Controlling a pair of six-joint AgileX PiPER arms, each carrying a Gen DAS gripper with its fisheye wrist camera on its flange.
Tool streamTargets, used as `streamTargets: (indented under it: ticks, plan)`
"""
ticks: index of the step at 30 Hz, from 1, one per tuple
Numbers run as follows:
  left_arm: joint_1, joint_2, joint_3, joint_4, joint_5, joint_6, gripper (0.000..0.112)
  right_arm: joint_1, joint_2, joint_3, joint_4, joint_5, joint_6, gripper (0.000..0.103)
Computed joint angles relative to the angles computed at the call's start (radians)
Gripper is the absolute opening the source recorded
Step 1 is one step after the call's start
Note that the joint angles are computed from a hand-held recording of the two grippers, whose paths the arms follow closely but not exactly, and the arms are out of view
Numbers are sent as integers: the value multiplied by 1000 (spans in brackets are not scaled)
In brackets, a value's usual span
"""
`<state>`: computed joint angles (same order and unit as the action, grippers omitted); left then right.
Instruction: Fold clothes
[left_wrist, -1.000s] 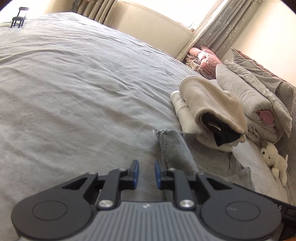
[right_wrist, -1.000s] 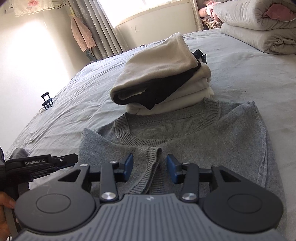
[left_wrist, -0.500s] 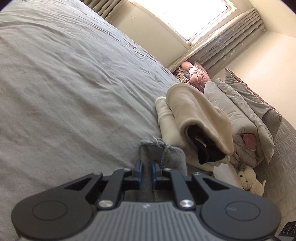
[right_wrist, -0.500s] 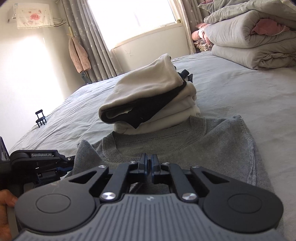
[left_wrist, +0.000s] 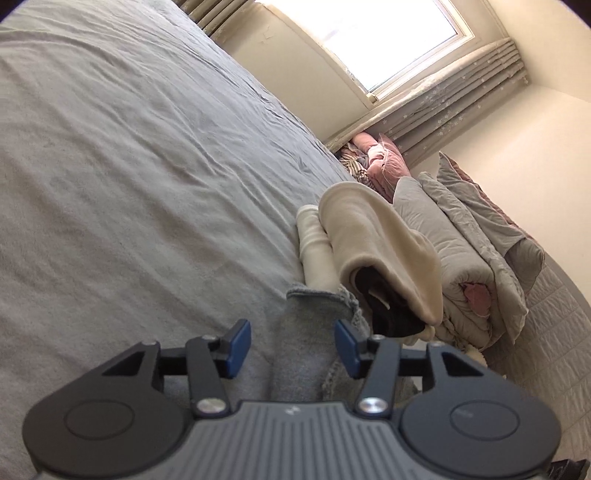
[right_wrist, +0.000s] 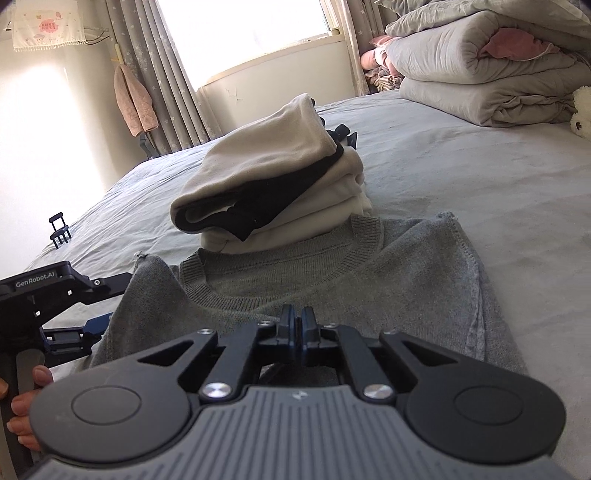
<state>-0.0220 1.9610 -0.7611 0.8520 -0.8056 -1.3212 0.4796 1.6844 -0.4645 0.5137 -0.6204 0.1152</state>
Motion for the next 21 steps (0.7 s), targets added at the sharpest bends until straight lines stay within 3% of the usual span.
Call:
streamTargets:
  ticks: [4,7,9,10,11,16,19,21]
  plan:
    - [19,14,29,-52,-77,22,57,-14,-3,2,-25,11,18,4]
    - [-30,-6,10,-63,22,75,60,-17,2,-2,-36,17,27,4]
    - [-77,-23,5,-118,93,153,56,-12,8,-6,-30,17,24,4]
    - [-90,-30,0,-120,122,167,48,-7,10,-9,-21,16,16,4]
    - [-101,-22,-5,-127,124,181,5,-1,11,-12,-10,13,5,4]
    - [-165,-90,84,-483,134,528,7,15,1,-24,-10,-20,-20,4]
    - [-184,-70,33,-512,254,571,10,7,41,-89,15,32,-80,4]
    - [-192,-87,33,-529,287,588,13,-17,74,-128,-18,86,-55,4]
